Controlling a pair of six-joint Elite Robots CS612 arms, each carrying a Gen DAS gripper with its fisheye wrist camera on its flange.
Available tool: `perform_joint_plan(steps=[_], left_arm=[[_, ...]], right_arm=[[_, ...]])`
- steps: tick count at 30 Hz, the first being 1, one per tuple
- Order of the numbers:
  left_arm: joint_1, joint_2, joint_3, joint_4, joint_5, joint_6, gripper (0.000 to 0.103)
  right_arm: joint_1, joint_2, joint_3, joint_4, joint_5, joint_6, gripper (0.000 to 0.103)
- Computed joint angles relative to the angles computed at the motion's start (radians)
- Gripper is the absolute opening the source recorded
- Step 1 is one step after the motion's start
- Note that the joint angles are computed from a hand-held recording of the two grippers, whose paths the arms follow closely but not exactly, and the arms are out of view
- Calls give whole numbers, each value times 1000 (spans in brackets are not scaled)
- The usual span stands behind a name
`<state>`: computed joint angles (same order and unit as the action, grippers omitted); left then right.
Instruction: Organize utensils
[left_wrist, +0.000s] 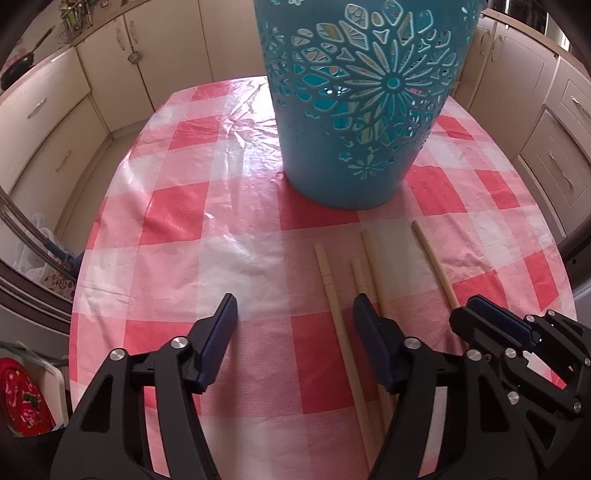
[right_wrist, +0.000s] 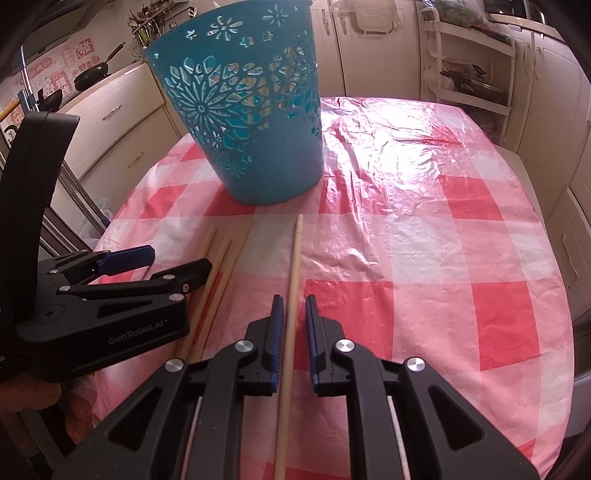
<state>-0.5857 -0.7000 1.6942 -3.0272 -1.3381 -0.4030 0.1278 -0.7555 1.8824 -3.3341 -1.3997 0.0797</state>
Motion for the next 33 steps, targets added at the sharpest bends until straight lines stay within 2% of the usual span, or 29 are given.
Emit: perform_joint_plan(steps=[2,4,7,9,13,18,23,33], left_arm=[[-1,2,-3,-10,-7,10,44],[0,4,-8,-18,-25,24,28],[4,6,-15,-15,-49,46,10],[10,6,-18,-15,-85,53,6],[25,-1,-6,-34,-139,44,5],[44,-35,55,-167,-171,19,5],[53,-74,103,-282,-169,12,5],[47,-122,134,-467,-159,27,5]], right_arm=[[5,4,-9,3,-14,-5,18],[6,6,-14,3,-20,-10,17],[6,6,-12,2,-31,-17,11],[1,6,-10,0,-22,-11,7],[1,9,-6,-18,-23,-19,6],[1,13,-5,-34,-22,-15,6],[2,15,-2,-47,-26,-12,6],[4,11,8,-52,-29,-9,6]])
